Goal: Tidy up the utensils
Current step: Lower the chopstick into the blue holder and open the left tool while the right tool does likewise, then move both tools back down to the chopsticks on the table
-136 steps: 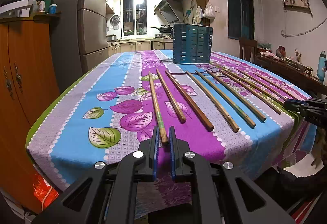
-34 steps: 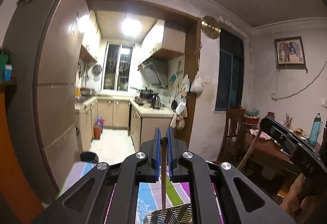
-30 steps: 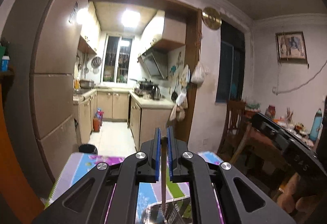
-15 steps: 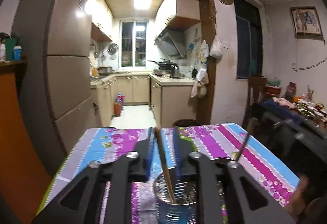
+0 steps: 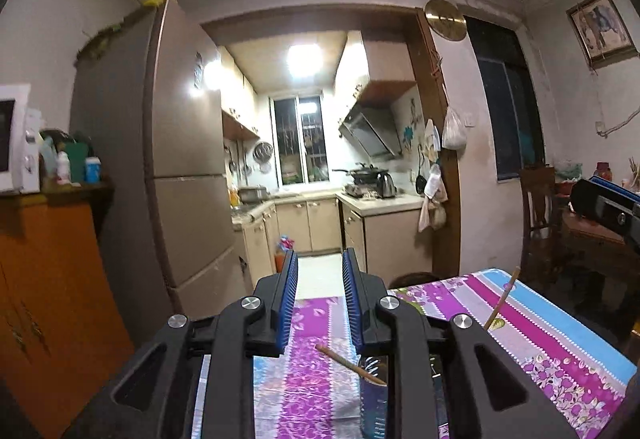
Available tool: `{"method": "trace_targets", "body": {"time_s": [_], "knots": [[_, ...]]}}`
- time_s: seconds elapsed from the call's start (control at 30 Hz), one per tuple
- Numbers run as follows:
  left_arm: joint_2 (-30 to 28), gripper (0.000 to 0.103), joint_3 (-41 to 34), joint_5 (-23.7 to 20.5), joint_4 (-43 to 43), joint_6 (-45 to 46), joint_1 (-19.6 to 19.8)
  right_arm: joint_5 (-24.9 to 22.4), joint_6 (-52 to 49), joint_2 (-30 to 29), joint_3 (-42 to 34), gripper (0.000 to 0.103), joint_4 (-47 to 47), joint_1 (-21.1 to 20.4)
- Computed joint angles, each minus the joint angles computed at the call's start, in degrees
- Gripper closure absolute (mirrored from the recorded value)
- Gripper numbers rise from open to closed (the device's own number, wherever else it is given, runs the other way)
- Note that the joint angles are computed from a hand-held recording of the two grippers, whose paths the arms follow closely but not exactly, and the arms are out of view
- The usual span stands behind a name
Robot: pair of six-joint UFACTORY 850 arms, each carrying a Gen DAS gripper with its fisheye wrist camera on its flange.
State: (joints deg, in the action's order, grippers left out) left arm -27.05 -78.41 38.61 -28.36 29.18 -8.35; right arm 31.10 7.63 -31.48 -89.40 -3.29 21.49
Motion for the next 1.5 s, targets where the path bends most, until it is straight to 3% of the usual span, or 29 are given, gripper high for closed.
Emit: {"method": "trace_targets", "body": {"time_s": [0.17,0.5,0.8,1.03,1.13,1.3,1.5], "knots": [[3.7,0.079,5.6,4.8,-0.5,1.5,-1.2,1.4,-1.8,2.5,3.5,0.064,0.4,0.6],[8.3,0.079,12.0,8.2,-2.0,2.6,-2.5,2.4,-4.6,6.1,8.8,0.064,1.4,1.7],[12.2,0.077,19.8,8.5,-3.9,3.8,-2.9,4.8,-2.7,10.1,17.4,0.047,0.1,1.2],[18.5,0.075,31.1,3.2,5.2,-6.7,0.1,9.7,-2.4,17.0,32.4,0.026,-3.4,-2.6],[20.6,0.075,35.8,-0.5,9.9,-11.4,1.5,11.0,-3.7,18.4,37.4,0.026,-4.0,-5.1],[22.3,0.075,41.0,-3.9,6.9,-9.1,1.0,9.5,3.8,18.5,41.4,0.026,-12.6,-9.5],[23.8,0.075,45.1,-9.3,7.6,-13.8,-0.4,6.8,0.4,18.3,43.4,0.028,-15.8,-9.0]]}}
